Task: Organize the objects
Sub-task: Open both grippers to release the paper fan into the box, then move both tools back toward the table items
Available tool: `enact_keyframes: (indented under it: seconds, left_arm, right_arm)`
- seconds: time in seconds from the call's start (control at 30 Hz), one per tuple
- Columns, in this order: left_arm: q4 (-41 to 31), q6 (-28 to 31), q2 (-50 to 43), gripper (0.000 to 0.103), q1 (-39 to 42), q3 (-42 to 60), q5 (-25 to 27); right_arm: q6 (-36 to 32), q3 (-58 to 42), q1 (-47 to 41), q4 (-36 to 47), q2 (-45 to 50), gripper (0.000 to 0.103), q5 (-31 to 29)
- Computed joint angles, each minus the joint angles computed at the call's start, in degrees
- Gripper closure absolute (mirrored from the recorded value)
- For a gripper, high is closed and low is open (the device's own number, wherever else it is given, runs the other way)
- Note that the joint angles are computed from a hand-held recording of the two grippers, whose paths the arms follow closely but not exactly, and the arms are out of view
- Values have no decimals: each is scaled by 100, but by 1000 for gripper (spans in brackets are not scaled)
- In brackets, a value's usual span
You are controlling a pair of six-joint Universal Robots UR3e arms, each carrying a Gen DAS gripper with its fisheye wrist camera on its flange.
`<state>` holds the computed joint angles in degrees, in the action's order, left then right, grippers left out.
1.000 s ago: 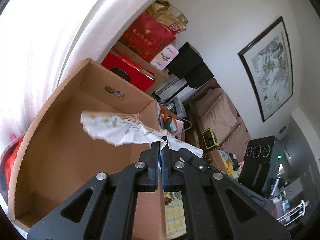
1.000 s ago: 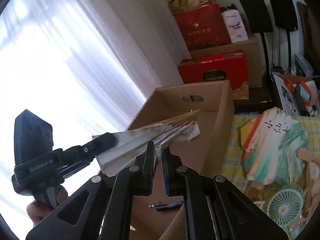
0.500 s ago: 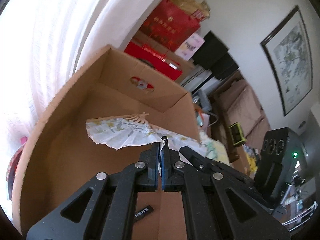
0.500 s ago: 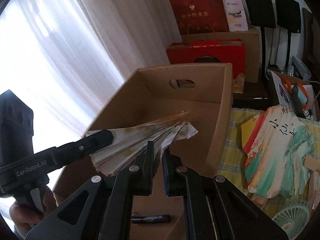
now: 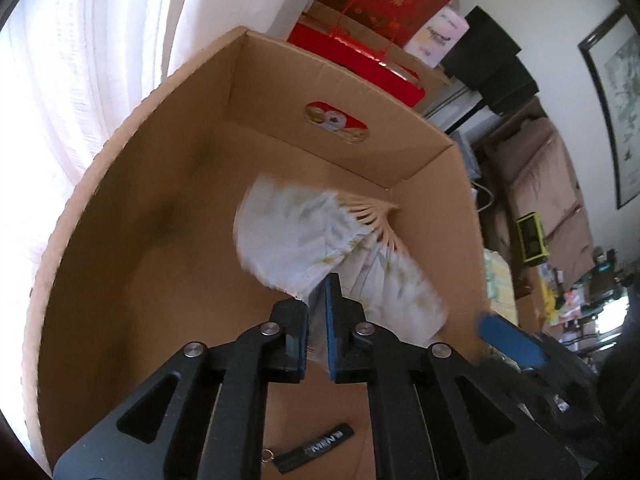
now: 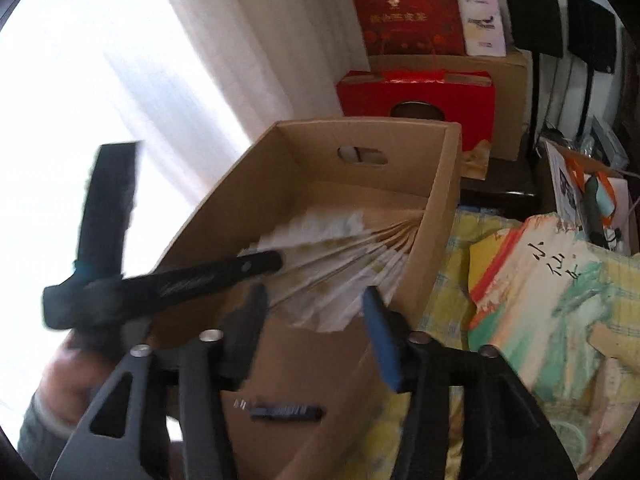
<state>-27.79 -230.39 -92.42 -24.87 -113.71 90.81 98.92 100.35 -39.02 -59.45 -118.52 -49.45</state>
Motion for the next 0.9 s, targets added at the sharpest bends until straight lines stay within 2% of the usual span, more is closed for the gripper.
enact_keyframes:
  seconds: [0.13,0.2,0.27,0.33,0.5,0.57,0.73,0.83,0.9]
  left_arm:
    - [-195,-29,-32,96,-32,89,154]
    - [-321,-20,-31,75,3,135,160]
    - [-350,-101,42,42,62,93,109]
    - [-247,-212,186,30,126,-77,56]
    - [-108,-371,620,29,248,-465,-150]
    - [-264,-364,705,27,130,-407,-75]
    - [-684,-388,784,14,-335,-56,335]
    - [-860,-453,767,11,-590,184,485]
    - [-970,-507,708,11,-842,403,686]
  right_arm:
    - [-1212,-623,-881,1499,-148,48,-161]
    - [-1613,-893,-1226,2032,-128,48,-243]
    - [-2065,-1111,-1577,2521,-113,48,-350]
    - [-2493,-1277,-1977,2941,-120,48,-479]
    - [-3215,-1482,-2750,3436,-95,48,-702]
    - [-3473,-1517,-3091,3516,-108,48,-756]
    - [-3554,-1379,-3463,3195,-22,47,-823]
    - [-3570,-1267,-3686,2976,-31,35,-869]
    - [-3668,-1312,-3830,2968,68,34,-895]
